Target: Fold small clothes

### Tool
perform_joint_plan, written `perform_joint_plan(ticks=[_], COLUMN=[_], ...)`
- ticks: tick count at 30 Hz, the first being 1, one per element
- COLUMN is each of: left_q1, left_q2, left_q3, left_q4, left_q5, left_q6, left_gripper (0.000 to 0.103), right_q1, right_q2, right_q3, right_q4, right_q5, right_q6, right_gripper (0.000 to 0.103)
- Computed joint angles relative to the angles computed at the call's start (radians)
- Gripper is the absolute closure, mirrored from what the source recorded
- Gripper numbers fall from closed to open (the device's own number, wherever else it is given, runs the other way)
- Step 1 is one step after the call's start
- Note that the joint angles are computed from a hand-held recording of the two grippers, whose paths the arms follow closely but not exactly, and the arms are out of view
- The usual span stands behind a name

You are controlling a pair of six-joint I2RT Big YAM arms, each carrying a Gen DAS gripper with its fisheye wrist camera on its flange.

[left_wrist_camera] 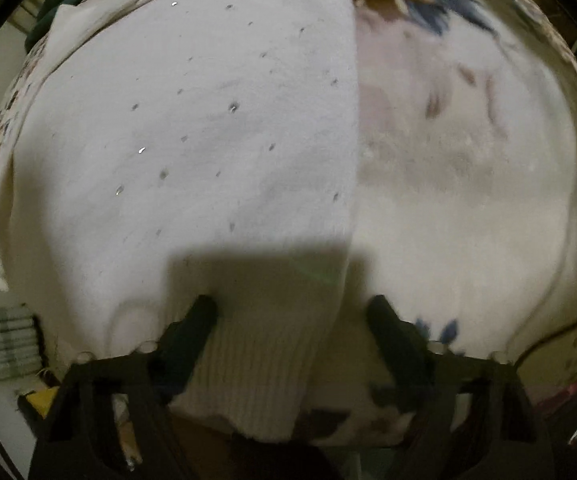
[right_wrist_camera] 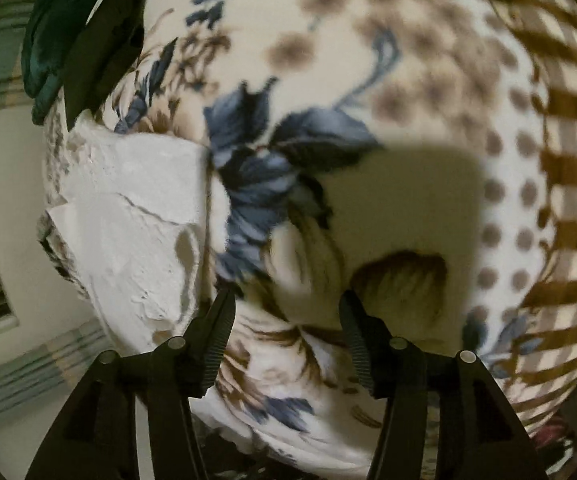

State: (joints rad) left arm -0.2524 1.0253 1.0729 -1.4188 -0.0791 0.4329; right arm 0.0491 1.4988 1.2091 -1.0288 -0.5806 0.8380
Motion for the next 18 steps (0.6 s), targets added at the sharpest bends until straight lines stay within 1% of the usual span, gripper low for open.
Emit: perform_joint_plan(ticks=[1, 2, 3, 4, 6, 8, 10, 12, 13, 14, 15, 16, 18], left_q1=[0.002, 0.004, -0.009, 0.0, 0.037, 0.069, 0.089, 0.11, 0.114, 0.126, 0.134, 0.149, 0.186], left_q2=[-0.004, -0.008, -0.016, -0.012, -0.007, -0.001, 0.005, 0.014, 0.014, 0.017, 0.019, 0.022, 0.036], left_q3=[0.004, 0.007, 0.008, 0.02, 0.048, 0.078, 0.111, 0.149, 0.163, 0.185, 0.202, 0.22, 0.264], left_q4=[0.012, 0.025, 0.044, 0.041, 0.03, 0.014, 0.004, -0.016, -0.026, -0.037, -0.046, -0.059, -0.085], left_q5=[0.016, 0.012, -0.027, -0.019, 0.017, 0.04, 0.052, 0.067, 0.073, 0.08, 0.085, 0.093, 0.111], left_q6=[0.002, 0.009, 0.013, 0.018, 0.005, 0.005, 0.001, -0.004, -0.013, -0.012, -0.01, -0.003, 0.019], left_gripper=[0.056, 0.075, 0.095, 0.095, 0.095, 0.096, 0.096, 0.096, 0.096, 0.096, 0.096, 0.096, 0.096], right_q1=[0.0, -0.005, -0.002, 0.002, 0.015, 0.022, 0.027, 0.031, 0.034, 0.036, 0.039, 0.055, 0.066], right_q2=[0.006, 0.005, 0.018, 0.035, 0.081, 0.114, 0.13, 0.14, 0.14, 0.15, 0.156, 0.169, 0.172], right_q3=[0.001, -0.009, -0.005, -0.001, 0.025, 0.043, 0.044, 0.055, 0.053, 0.065, 0.079, 0.1, 0.13], right_q4=[0.026, 0.057, 0.096, 0.143, 0.215, 0.256, 0.325, 0.346, 0.371, 0.366, 0.346, 0.338, 0.302], right_q5=[-0.008, -0.017, -0.023, -0.029, -0.032, -0.038, -0.044, -0.04, -0.04, -0.042, -0.038, -0.014, 0.018], right_q6=[0.01, 0.013, 0.027, 0.049, 0.092, 0.138, 0.208, 0.241, 0.268, 0.277, 0.278, 0.286, 0.282], right_gripper=[0.046, 0.046, 0.046, 0.045, 0.045, 0.04, 0.04, 0.04, 0.049, 0.072, 0.081, 0.09, 0.093])
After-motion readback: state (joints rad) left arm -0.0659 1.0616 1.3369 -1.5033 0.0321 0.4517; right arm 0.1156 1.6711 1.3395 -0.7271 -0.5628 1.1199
